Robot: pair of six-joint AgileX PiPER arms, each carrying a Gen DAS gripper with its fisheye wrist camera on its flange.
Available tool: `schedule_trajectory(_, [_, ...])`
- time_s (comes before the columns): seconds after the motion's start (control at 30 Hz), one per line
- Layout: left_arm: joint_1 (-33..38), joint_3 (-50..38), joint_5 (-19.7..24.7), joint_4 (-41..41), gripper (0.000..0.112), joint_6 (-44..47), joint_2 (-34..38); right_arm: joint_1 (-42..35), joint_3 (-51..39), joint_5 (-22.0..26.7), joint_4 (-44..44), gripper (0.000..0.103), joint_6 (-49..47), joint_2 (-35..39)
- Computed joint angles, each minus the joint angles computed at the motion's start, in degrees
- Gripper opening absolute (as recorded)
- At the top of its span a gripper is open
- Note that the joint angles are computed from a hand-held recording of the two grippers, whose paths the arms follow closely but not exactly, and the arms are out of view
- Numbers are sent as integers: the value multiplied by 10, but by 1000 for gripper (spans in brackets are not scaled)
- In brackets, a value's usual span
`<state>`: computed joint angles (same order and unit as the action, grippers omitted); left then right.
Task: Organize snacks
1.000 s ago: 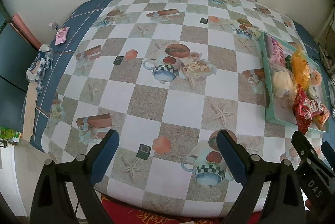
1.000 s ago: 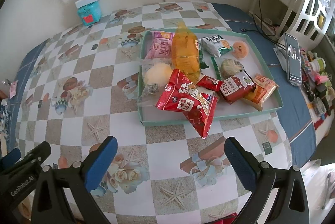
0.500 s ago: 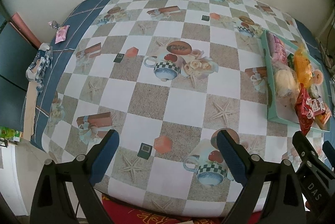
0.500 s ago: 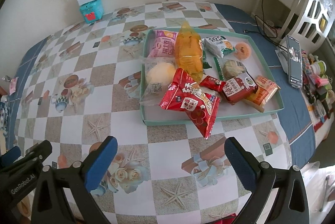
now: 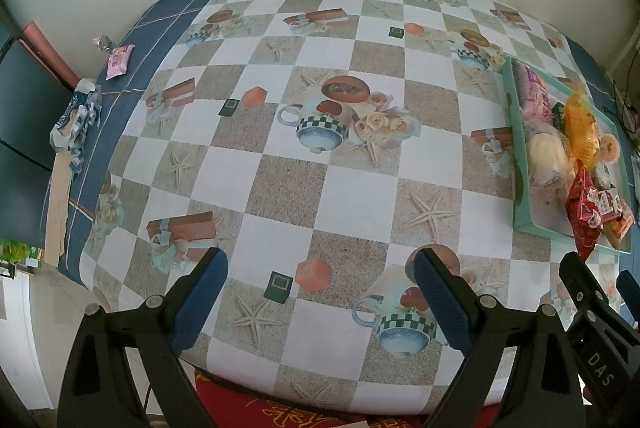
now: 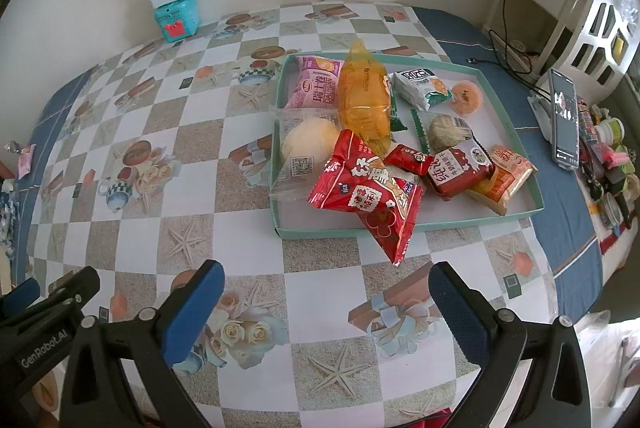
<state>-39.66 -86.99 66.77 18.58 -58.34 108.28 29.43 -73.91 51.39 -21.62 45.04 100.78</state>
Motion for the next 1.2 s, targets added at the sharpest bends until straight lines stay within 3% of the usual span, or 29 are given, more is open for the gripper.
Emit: schedule_trajectory(1.2, [2,4,-2,-4,94,3,2,3,-2,1,1,103,0,3])
